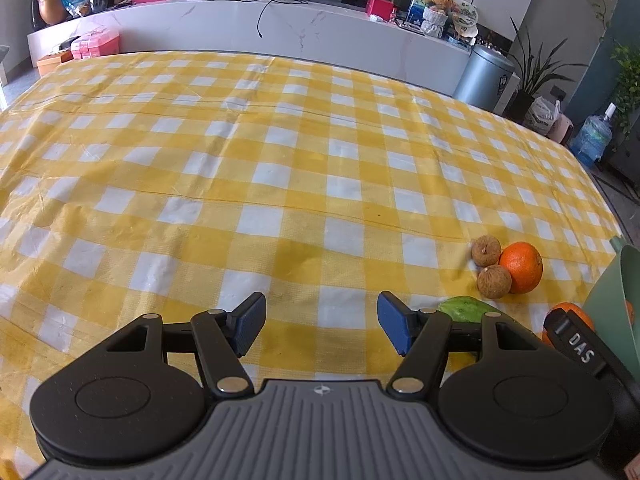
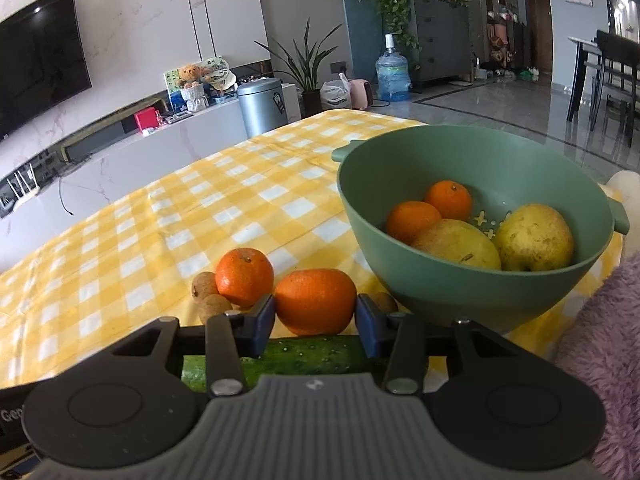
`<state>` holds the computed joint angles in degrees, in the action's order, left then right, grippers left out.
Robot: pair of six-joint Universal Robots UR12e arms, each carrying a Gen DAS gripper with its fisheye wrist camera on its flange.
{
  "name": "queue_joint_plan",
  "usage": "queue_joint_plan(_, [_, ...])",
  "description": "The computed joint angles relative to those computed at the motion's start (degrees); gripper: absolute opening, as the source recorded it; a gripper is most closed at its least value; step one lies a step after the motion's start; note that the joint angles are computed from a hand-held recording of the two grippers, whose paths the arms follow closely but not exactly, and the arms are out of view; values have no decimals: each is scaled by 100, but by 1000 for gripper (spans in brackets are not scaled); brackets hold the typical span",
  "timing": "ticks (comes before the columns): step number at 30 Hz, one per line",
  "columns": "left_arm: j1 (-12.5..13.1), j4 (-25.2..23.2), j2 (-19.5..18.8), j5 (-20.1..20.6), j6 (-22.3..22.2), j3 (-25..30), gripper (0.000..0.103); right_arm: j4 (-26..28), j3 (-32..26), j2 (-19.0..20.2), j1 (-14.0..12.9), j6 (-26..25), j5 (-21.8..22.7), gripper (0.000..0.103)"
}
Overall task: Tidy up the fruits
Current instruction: 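Grasp the orange beside the cucumber with the right tool, then lift the orange with the right tool and carry it toward the colander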
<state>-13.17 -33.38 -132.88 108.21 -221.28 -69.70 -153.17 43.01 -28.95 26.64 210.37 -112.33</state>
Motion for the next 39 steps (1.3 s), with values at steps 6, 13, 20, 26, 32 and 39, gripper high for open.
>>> queue_joint_plan(6, [37, 69, 47, -73, -142, -82, 75, -592, 283, -130, 3, -327, 155, 41])
queue_joint_plan(13, [81, 193, 102, -155, -286, -184, 75, -1088, 831, -470, -196, -545, 1498, 41])
queue_joint_plan(20, [216, 324, 264, -265, -869, -471, 75, -612, 919, -595, -465, -1272, 3969, 41])
queue_joint_plan(26, [292, 305, 374, -154, -1235, -657, 75, 935, 397, -462, -392, -2752, 4611, 41])
queue_joint_plan(32, [317, 360, 398, -185, -1221, -709, 75, 1462, -125, -198, -236, -3343, 4129, 44])
queue_joint_plan(39, [365, 328, 505, -50, -1551, -871, 75, 1604, -847, 220, -212, -3195, 4105, 44])
